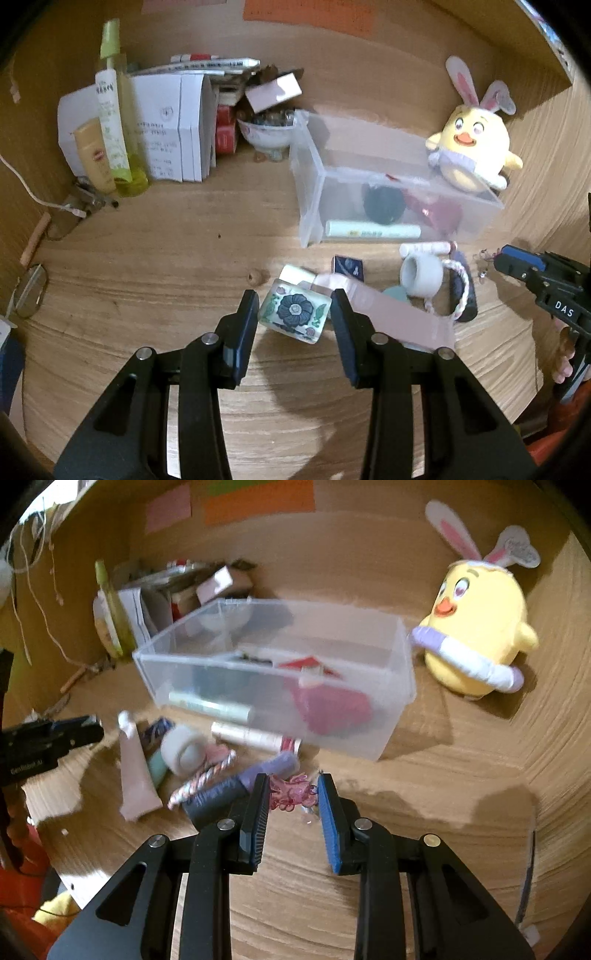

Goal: Organize objects
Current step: 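Drop the pink keychain into the bin while the left gripper places the patterned box inside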

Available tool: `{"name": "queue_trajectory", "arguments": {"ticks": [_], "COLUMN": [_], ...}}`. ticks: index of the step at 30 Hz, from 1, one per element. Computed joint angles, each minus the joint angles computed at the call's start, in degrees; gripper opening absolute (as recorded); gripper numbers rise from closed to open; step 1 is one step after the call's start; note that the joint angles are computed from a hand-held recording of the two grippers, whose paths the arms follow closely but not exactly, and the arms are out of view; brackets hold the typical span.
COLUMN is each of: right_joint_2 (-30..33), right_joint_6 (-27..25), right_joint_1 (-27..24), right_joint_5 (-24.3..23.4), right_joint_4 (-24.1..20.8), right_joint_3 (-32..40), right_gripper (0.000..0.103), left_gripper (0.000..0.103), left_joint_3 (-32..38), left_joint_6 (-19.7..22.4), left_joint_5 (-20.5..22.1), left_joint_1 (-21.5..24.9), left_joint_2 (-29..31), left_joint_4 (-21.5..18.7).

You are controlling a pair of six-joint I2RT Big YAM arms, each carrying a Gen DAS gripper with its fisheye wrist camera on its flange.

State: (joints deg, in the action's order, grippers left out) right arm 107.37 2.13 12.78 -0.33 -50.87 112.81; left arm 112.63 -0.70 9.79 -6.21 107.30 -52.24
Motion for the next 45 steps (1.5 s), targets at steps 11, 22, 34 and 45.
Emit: {"name": "queue_trajectory", "arguments": {"ticks": [11, 22, 34, 45], "right_joint_2": [-1.2, -0.5, 1.3, 6.1], "right_joint_6": [0.7, 0.0, -0.2, -0.6], "right_joint_1": [0.1, 0.2, 0.1, -0.2], "right_joint_5": [-1.5, -1.5, -2.2, -1.6], "right_joint_4": [5.2, 6.9, 7.6, 5.9], "right_joint_3": [1.0, 3.3, 7.2, 16.2], "right_gripper": [0.024, 0.024, 0.024, 0.024], "left_gripper": [0.040, 0.040, 0.040, 0.040], "left_joint_3": [4.5, 11.0, 23.0, 41.1], "left_joint_6": [-0.9, -0.9, -0.4, -0.9], "left_joint_5": [-0.1, 1.1, 1.7, 2.1], "left_joint_1": [-1.0, -2.5, -3.9, -3.6], "left_joint_2": [1.4, 4.3, 10.8, 21.0], "left_joint_4": [1.3, 0.8, -3.3, -12.9]}}
